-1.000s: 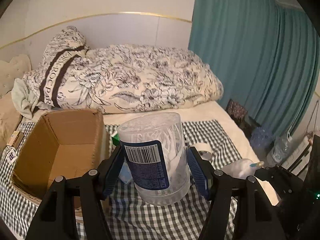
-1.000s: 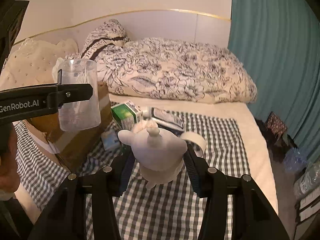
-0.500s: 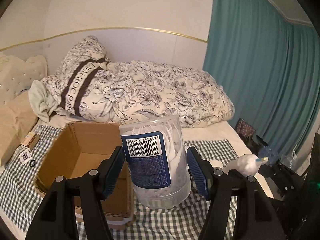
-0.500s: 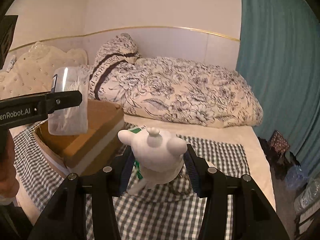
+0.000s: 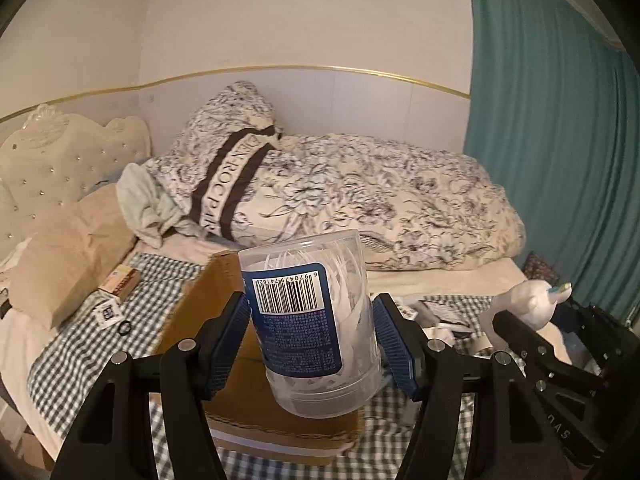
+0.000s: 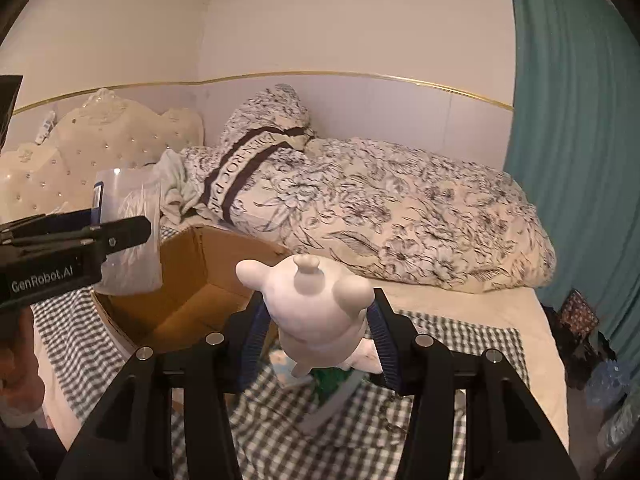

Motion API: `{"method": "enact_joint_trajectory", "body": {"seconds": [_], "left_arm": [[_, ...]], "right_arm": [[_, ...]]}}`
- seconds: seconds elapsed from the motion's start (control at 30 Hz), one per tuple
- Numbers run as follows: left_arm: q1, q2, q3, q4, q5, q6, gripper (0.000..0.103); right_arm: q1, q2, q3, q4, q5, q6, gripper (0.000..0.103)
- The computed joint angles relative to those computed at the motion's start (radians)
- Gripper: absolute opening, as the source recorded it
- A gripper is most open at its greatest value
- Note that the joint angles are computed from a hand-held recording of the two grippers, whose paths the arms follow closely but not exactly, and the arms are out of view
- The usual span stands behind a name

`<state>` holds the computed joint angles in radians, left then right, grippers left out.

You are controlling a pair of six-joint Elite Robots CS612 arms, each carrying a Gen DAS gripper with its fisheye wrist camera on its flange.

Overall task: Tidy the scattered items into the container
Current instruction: 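Carry the jar and figurine over the cardboard box with both grippers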

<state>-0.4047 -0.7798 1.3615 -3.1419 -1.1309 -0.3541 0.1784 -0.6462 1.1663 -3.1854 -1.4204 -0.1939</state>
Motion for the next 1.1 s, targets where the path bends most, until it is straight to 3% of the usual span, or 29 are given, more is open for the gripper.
{"method": "enact_joint_trajectory", "body": {"seconds": [0.8,1.1], "left_arm": [[0.065,-0.02,0.042,0.059,0.065,-0.063,0.066],[0.085,0.0,0.009,0.145,0.068,-0.081,0.066]], "right_arm": [[0.055,0.096,-0.18,0.117,0.055,-0.011,0.049],[0.074,0.146,-0.268,0.202,0.069,-0.024,0.049]]}}
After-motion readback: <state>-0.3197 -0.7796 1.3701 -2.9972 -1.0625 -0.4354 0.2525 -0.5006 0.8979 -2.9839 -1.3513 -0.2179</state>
